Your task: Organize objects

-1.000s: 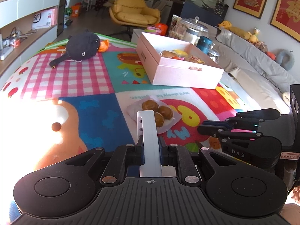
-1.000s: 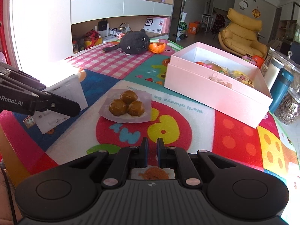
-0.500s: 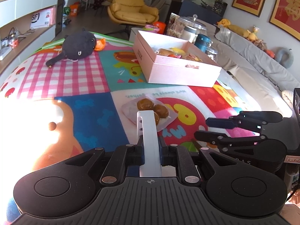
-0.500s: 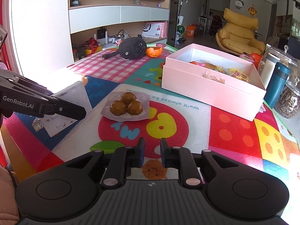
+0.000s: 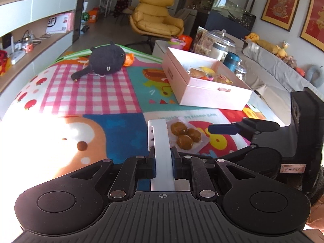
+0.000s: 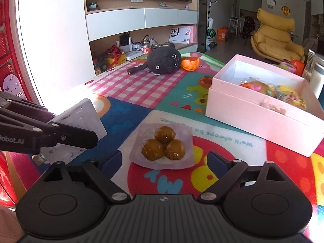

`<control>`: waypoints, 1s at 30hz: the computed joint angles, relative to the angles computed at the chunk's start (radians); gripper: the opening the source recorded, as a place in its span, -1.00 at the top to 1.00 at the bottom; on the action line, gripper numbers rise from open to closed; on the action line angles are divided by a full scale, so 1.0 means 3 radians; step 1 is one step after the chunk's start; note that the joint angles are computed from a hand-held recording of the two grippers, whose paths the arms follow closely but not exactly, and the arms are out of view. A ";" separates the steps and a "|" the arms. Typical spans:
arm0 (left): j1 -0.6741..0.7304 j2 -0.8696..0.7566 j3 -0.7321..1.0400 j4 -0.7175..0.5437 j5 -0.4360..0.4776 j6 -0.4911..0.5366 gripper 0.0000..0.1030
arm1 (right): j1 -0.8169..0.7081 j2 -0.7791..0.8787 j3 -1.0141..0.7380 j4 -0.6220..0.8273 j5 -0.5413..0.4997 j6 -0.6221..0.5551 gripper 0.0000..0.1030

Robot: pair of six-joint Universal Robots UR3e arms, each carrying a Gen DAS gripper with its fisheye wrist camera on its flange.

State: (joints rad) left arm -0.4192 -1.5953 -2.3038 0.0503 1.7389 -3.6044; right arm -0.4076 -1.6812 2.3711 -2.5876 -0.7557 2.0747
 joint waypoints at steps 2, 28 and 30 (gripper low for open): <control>0.0065 0.0064 -0.0047 -0.0010 -0.0016 0.0012 0.69 | 0.0309 0.0300 -0.0152 -0.0361 -0.0255 0.0301 -0.84; -0.0155 -0.0952 0.1995 -0.0855 -0.0115 0.0547 0.69 | -0.2246 -0.1915 -0.0714 0.4560 0.0791 -0.3115 -0.49; -0.0060 -0.1338 0.2686 -0.1029 -0.0197 0.0539 0.69 | -0.2181 -0.1797 -0.0630 0.4157 0.0870 -0.2822 -0.49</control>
